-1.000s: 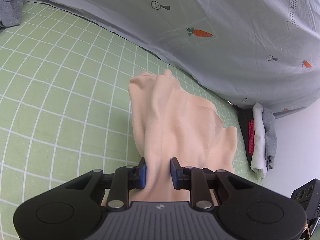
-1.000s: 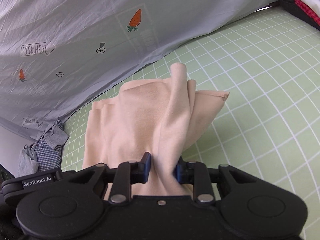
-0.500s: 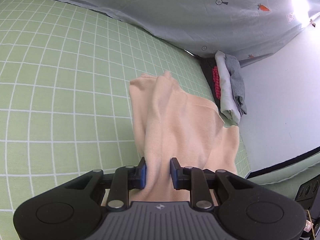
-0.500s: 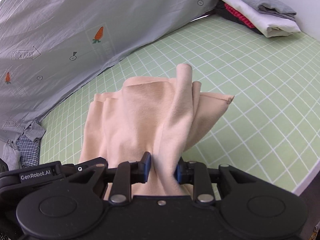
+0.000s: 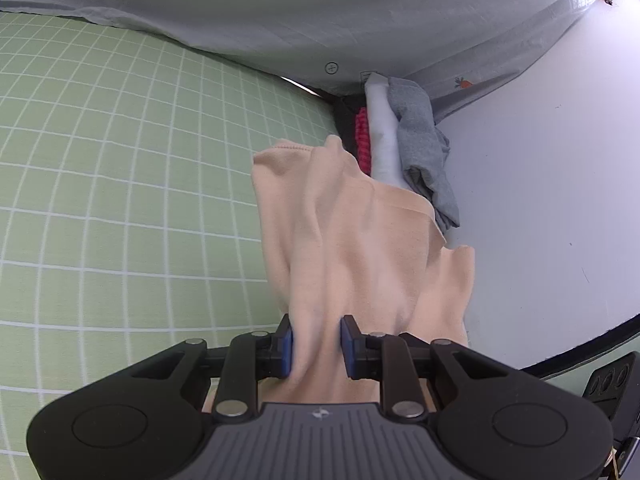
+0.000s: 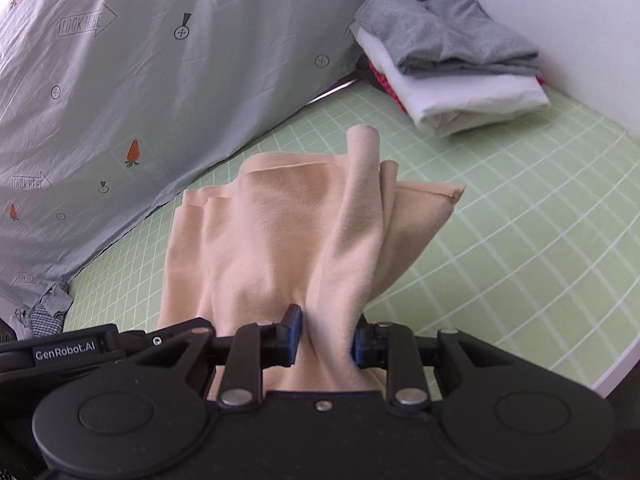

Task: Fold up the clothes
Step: 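Lift the folded shirt with both grippers and carry it onto the clothes stack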

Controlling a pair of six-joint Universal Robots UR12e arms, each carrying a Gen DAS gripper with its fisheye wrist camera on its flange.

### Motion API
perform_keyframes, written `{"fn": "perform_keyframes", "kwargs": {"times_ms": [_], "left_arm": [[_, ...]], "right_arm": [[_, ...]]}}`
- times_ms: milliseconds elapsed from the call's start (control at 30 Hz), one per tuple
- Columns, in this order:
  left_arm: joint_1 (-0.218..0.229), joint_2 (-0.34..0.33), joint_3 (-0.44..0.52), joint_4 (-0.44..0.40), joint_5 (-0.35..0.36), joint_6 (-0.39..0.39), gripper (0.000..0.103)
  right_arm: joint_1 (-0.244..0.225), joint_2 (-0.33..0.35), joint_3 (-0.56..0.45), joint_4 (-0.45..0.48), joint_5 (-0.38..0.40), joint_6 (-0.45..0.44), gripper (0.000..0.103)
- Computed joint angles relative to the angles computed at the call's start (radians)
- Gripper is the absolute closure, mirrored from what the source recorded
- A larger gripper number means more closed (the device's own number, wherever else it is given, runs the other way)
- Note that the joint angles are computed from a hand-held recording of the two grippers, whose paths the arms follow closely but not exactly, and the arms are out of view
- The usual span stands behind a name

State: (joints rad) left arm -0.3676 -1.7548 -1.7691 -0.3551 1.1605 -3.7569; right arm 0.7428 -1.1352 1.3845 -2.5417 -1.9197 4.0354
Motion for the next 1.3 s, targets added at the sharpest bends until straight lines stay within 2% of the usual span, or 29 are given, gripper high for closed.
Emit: {"fn": "perform_keyframes", "kwargs": {"times_ms": [33,133,233,467,700,733,800,833,867,933,967,1000,1033,1100,1167,1233,1300], "left_arm": [[-0.02,-0.02,0.03,0.002,0.015,-0.009,0.078],[-0.077,-0.084,0.136,0.0,0.062,-0.043,0.078],[-0.115,-0.148,0.233,0.01,0.094,-0.034,0.078],[-0.145,-0.316,0.496,-0.014,0.114,-0.017,0.078],[-0.133,-0.519,0.846,-0.037,0.122,0.041,0.078],[-0.131,-0.553,0.905,-0.055,0.141,0.055,0.077],[-0.135,-0.627,1.021,-0.1,0.235,0.062,0.073],[-0.137,-0.666,1.084,-0.133,0.28,0.064,0.07],[-0.136,-0.691,1.126,-0.207,0.304,0.056,0.064],[-0.132,-0.75,1.224,-0.355,0.343,0.035,0.064],[-0.126,-0.763,1.232,-0.383,0.315,0.015,0.061],[-0.123,-0.757,1.213,-0.369,0.31,0.002,0.058],[-0.121,-0.75,1.186,-0.34,0.304,-0.012,0.054],[-0.116,-0.737,1.136,-0.286,0.294,-0.039,0.036],[-0.112,-0.728,1.107,-0.263,0.285,-0.061,0.032],[-0.109,-0.719,1.093,-0.265,0.284,-0.07,0.03],[-0.114,-0.698,1.075,-0.289,0.309,-0.042,0.028]], "right_arm": [[-0.014,-0.019,0.023,-0.02,-0.01,-0.046,0.077],[-0.063,-0.069,0.079,-0.076,-0.012,-0.108,0.077],[-0.106,-0.096,0.114,-0.127,-0.013,-0.164,0.077],[-0.208,-0.095,0.106,-0.231,-0.002,-0.268,0.077],[-0.306,0.001,-0.037,-0.355,0.039,-0.417,0.076],[-0.317,0.026,-0.069,-0.364,0.037,-0.43,0.075],[-0.337,0.078,-0.136,-0.375,0.032,-0.451,0.063],[-0.345,0.107,-0.171,-0.355,0.027,-0.445,0.059],[-0.354,0.134,-0.204,-0.316,0.026,-0.432,0.055],[-0.372,0.184,-0.267,-0.21,0.046,-0.398,0.055],[-0.379,0.201,-0.285,-0.165,0.061,-0.376,0.056],[-0.386,0.218,-0.301,-0.127,0.073,-0.357,0.056],[-0.389,0.225,-0.299,-0.126,0.072,-0.341,0.056],[-0.394,0.221,-0.272,-0.162,0.082,-0.319,0.053],[-0.393,0.214,-0.259,-0.167,0.078,-0.307,0.045],[-0.39,0.205,-0.249,-0.16,0.071,-0.301,0.042],[-0.383,0.188,-0.234,-0.147,0.046,-0.316,0.039]]}}
